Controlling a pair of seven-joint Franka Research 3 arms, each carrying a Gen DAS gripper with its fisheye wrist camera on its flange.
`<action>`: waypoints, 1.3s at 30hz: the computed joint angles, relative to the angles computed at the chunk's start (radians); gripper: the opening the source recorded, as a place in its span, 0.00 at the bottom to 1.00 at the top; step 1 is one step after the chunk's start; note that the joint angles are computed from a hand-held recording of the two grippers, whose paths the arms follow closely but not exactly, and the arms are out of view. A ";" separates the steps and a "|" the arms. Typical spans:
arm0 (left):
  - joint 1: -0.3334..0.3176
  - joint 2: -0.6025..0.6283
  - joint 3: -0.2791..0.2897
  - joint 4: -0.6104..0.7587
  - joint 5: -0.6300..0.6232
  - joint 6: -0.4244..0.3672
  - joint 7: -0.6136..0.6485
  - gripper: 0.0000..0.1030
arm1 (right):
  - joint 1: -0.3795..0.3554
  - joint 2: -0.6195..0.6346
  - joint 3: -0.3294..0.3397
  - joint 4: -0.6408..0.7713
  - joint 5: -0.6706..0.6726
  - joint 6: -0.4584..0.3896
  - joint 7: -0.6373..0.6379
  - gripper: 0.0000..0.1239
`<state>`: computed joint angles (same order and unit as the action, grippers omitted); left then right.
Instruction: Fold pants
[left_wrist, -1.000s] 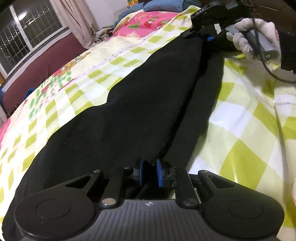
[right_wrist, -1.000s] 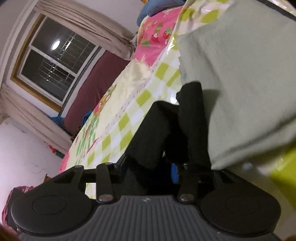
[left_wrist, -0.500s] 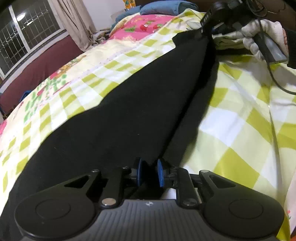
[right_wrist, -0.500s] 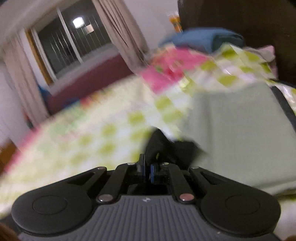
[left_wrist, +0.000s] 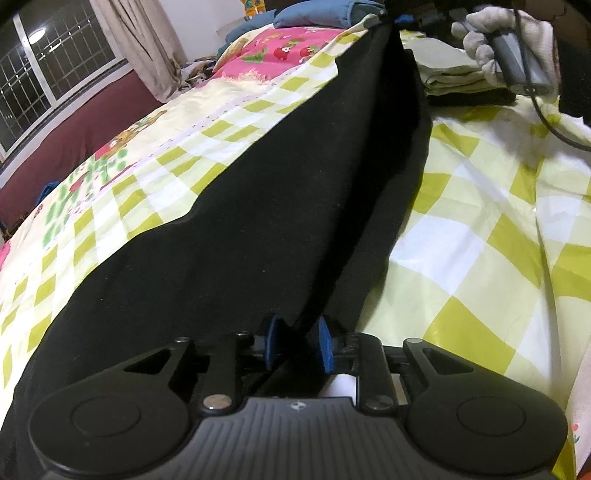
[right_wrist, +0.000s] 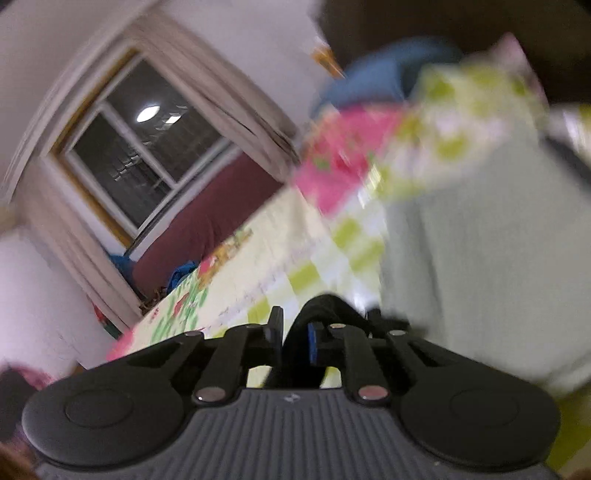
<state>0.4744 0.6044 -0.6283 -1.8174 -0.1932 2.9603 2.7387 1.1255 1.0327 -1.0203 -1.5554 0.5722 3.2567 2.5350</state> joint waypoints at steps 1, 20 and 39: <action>-0.004 0.000 0.004 -0.001 0.003 0.003 -0.002 0.39 | 0.019 0.018 -0.033 0.005 -0.021 -0.041 -0.017 0.11; 0.003 -0.014 0.013 -0.020 0.005 0.003 0.000 0.45 | 0.077 0.071 -0.149 -0.046 0.024 0.004 0.034 0.27; 0.056 -0.136 0.150 -0.155 0.038 0.219 -0.235 0.47 | -0.090 -0.222 0.356 -0.070 -0.138 -0.055 -0.070 0.36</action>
